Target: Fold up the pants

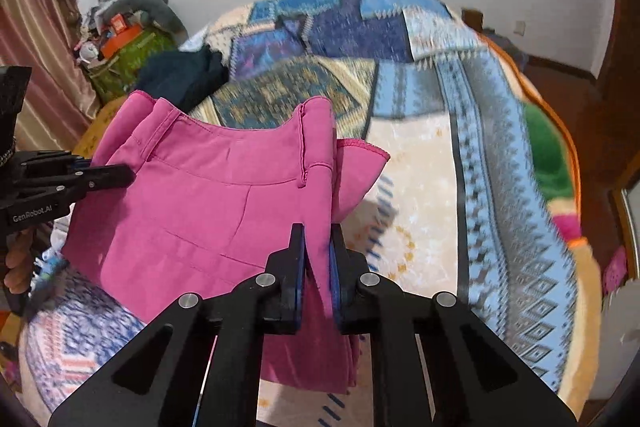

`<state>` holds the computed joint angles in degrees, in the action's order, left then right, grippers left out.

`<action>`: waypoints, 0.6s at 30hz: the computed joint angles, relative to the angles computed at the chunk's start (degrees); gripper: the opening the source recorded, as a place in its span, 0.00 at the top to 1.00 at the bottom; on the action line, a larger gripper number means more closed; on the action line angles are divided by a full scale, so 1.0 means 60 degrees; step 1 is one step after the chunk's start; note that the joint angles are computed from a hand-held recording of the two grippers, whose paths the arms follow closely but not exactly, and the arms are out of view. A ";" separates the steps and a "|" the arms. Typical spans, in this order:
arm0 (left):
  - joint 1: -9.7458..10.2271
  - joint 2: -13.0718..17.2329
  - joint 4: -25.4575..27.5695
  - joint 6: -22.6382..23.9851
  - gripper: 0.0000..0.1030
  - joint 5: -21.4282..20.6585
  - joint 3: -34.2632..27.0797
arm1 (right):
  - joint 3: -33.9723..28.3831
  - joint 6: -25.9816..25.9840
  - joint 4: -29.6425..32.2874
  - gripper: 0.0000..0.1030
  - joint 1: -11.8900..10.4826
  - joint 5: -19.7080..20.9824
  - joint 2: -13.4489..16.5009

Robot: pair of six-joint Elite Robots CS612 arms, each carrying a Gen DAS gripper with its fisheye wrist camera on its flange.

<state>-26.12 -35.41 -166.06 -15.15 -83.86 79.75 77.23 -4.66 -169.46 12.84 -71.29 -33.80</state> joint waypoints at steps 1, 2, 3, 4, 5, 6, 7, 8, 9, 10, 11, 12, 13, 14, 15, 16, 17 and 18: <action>0.0013 -0.0065 -0.0119 -0.0010 0.86 0.0070 0.0054 | -0.0017 0.0020 -0.0103 0.91 0.0016 0.0033 -0.0032; 0.0031 -0.0154 -0.0296 -0.0003 0.86 0.0196 0.0142 | -0.0081 0.0049 -0.0176 0.91 0.0039 0.0063 -0.0029; 0.0043 -0.0213 -0.0418 0.0003 0.86 0.0288 0.0201 | -0.0144 0.0075 -0.0267 0.91 0.0061 0.0102 -0.0032; 0.0060 -0.0282 -0.0546 -0.0007 0.86 0.0389 0.0261 | -0.0208 0.0084 -0.0375 0.91 0.0089 0.0154 -0.0050; 0.0084 -0.0353 -0.0666 -0.0011 0.86 0.0480 0.0328 | -0.0263 0.0078 -0.0446 0.91 0.0114 0.0181 -0.0050; 0.0117 -0.0439 -0.0822 -0.0018 0.86 0.0618 0.0406 | -0.0347 0.0080 -0.0532 0.91 0.0152 0.0202 -0.0050; 0.0129 -0.0468 -0.0898 -0.0025 0.86 0.0735 0.0411 | -0.0445 0.0074 -0.0563 0.91 0.0188 0.0217 -0.0032; 0.0159 -0.0524 -0.1000 -0.0035 0.86 0.0857 0.0459 | -0.0557 0.0074 -0.0597 0.91 0.0230 0.0242 -0.0013; 0.0195 -0.0581 -0.1092 -0.0063 0.86 0.0971 0.0509 | -0.0677 0.0086 -0.0635 0.91 0.0273 0.0279 0.0012; 0.0231 -0.0632 -0.1178 -0.0083 0.86 0.1050 0.0560 | -0.0782 0.0086 -0.0664 0.91 0.0313 0.0322 0.0036; 0.0265 -0.0687 -0.1258 -0.0098 0.86 0.1110 0.0619 | -0.0897 0.0088 -0.0688 0.91 0.0355 0.0342 0.0077; 0.0319 -0.0740 -0.1340 -0.0134 0.86 0.1194 0.0662 | -0.1067 0.0072 -0.0703 0.91 0.0418 0.0353 0.0127; 0.0366 -0.0814 -0.1436 -0.0170 0.86 0.1264 0.0756 | -0.1190 0.0034 -0.0711 0.91 0.0463 0.0365 0.0170; 0.0421 -0.0863 -0.1513 -0.0205 0.86 0.1332 0.0810 | -0.1296 -0.0001 -0.0734 0.91 0.0511 0.0378 0.0205; 0.0498 -0.0909 -0.1581 -0.0255 0.86 0.1434 0.0849 | -0.1474 -0.0031 -0.0712 0.91 0.0578 0.0386 0.0270; 0.0560 -0.0934 -0.1621 -0.0295 0.86 0.1516 0.0874 | -0.1630 -0.0066 -0.0672 0.91 0.0632 0.0410 0.0332; 0.0608 -0.0956 -0.1639 -0.0316 0.86 0.1572 0.0889 | -0.1779 -0.0093 -0.0644 0.91 0.0683 0.0435 0.0397; 0.0672 -0.0981 -0.1665 -0.0358 0.86 0.1670 0.0912 | -0.1919 -0.0127 -0.0603 0.91 0.0733 0.0448 0.0461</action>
